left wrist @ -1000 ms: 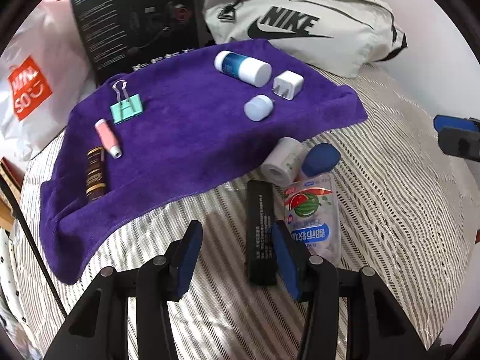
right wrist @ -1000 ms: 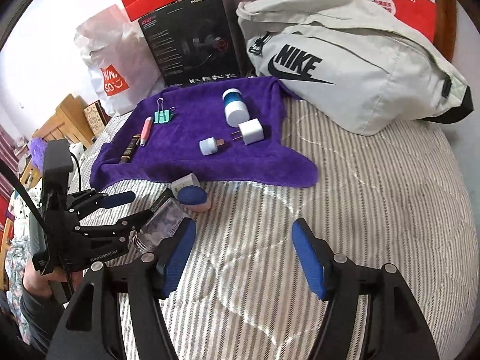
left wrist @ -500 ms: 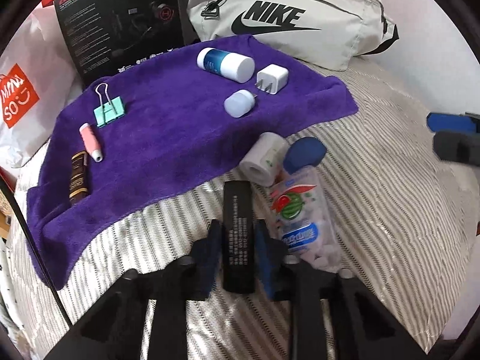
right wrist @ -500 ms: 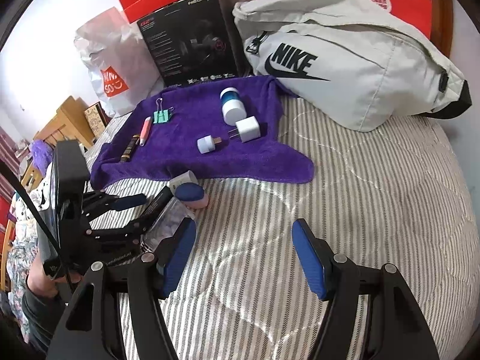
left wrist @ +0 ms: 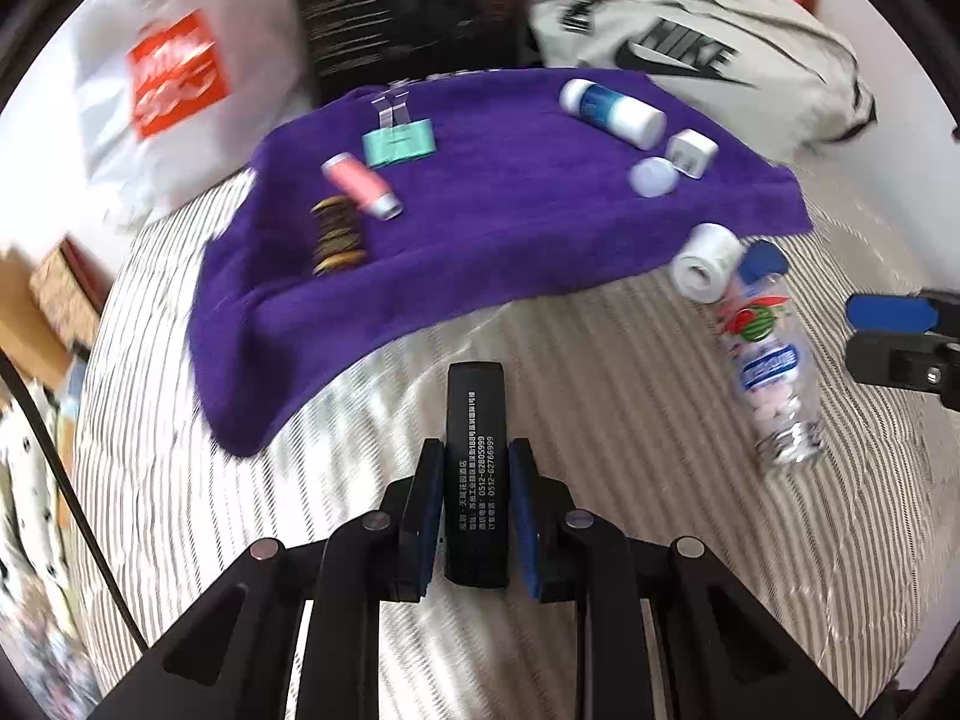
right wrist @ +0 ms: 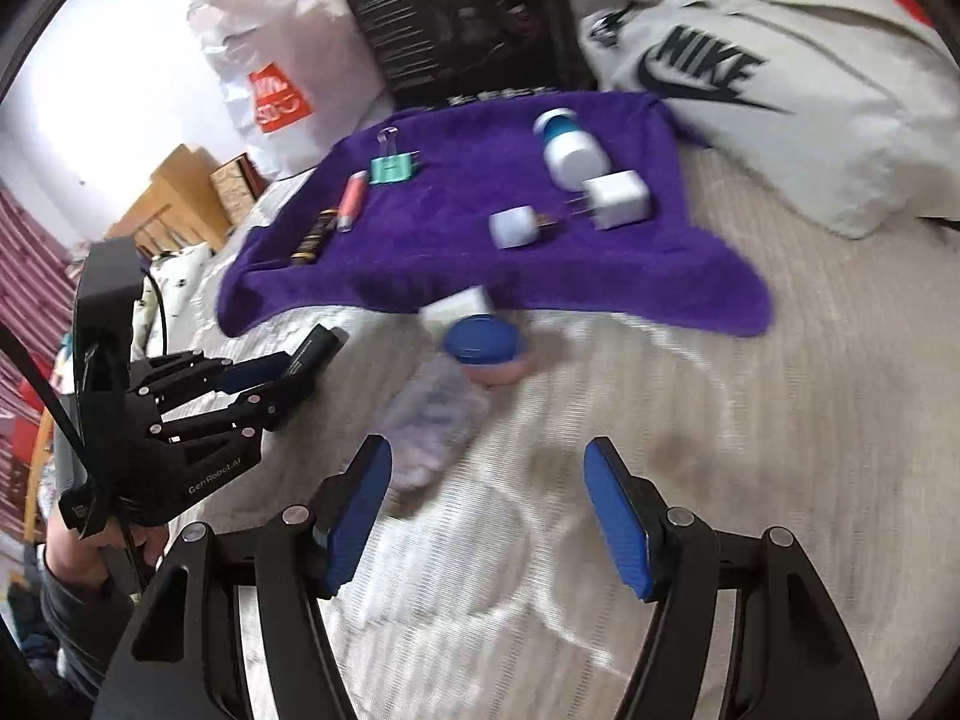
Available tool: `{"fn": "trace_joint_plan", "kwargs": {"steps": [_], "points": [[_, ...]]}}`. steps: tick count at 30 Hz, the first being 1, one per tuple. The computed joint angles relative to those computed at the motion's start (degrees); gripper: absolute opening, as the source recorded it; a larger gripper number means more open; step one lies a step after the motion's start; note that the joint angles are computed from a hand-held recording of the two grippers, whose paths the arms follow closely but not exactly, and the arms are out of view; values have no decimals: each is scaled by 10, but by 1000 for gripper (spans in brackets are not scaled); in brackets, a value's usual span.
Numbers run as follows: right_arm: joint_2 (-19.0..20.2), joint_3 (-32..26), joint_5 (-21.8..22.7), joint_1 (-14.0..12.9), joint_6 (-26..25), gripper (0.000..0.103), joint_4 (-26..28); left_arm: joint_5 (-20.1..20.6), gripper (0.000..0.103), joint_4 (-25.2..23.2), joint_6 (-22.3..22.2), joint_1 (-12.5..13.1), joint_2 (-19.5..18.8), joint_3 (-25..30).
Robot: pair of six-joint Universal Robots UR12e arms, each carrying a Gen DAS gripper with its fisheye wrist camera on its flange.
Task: Organize rigid objects
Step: 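Grasp the black slim case beside the towel with the left tool, then grasp the clear pill bottle with the right tool while the left tool holds the case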
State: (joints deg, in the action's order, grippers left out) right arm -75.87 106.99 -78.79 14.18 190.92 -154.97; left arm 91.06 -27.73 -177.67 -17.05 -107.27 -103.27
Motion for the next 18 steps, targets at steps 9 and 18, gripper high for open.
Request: {"fn": "trace_joint_plan", "kwargs": {"steps": [9,18], "points": [[45,-48,-57,38,13,66,28,-29,21,25,-6,14,6,-19],[35,-42,-114,45,-27,66,68,-40,21,40,-6,18,8,-26]]}}
